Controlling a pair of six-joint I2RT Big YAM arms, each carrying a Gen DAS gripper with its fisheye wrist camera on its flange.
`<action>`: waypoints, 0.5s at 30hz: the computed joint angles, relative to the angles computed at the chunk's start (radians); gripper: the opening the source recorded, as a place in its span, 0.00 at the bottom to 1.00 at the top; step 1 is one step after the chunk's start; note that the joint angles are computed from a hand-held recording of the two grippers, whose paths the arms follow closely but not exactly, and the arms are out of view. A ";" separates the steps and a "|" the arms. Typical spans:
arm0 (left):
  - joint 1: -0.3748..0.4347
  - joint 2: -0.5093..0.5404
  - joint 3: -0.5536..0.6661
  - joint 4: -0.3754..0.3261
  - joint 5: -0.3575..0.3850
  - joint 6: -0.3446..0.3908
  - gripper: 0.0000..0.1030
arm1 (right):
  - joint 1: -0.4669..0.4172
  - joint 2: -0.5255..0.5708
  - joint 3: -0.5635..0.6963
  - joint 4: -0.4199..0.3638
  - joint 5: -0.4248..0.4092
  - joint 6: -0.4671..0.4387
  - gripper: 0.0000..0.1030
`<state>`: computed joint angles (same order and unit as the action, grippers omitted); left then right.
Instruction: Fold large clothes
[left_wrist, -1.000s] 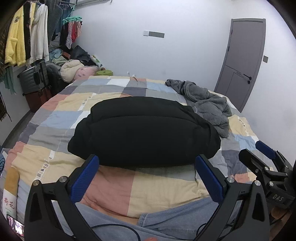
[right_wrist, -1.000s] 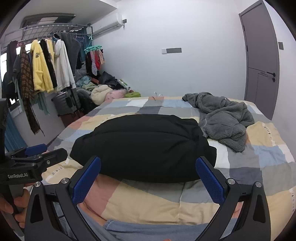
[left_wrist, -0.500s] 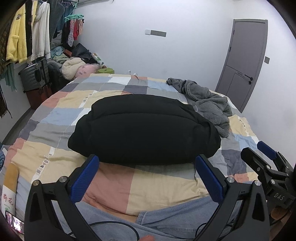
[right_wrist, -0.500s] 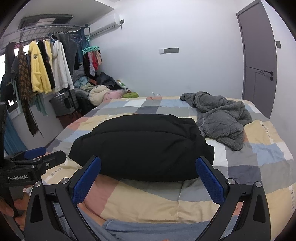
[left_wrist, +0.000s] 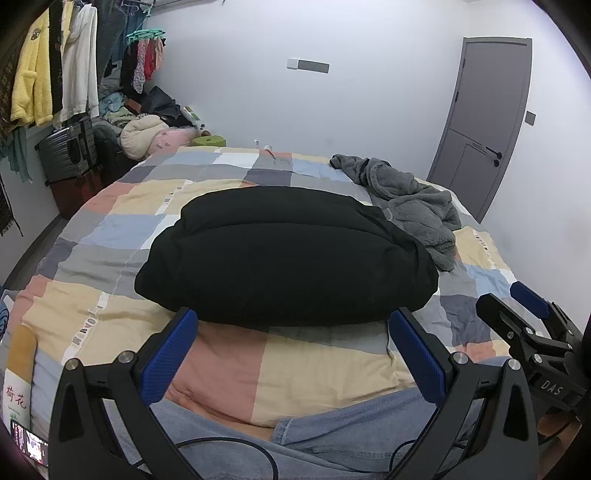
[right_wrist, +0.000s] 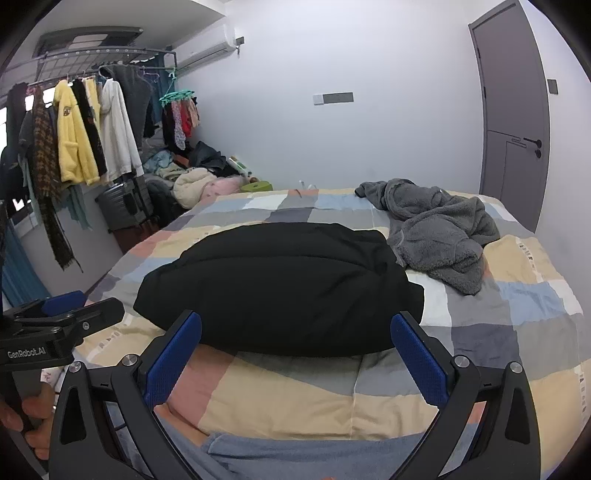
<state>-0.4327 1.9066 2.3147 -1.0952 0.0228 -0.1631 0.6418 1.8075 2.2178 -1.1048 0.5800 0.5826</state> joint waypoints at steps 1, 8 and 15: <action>0.000 0.001 0.002 -0.003 0.002 -0.001 1.00 | 0.000 0.000 0.001 -0.001 0.003 0.001 1.00; 0.001 -0.011 -0.014 0.007 0.008 0.002 1.00 | 0.005 -0.014 -0.022 0.020 0.009 0.004 1.00; -0.002 -0.029 -0.040 0.023 0.012 0.002 1.00 | 0.010 -0.023 -0.038 0.025 0.012 0.005 1.00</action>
<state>-0.4344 1.8772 2.2749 -1.0723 0.0343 -0.1609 0.6514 1.7842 2.1799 -1.0797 0.5922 0.5873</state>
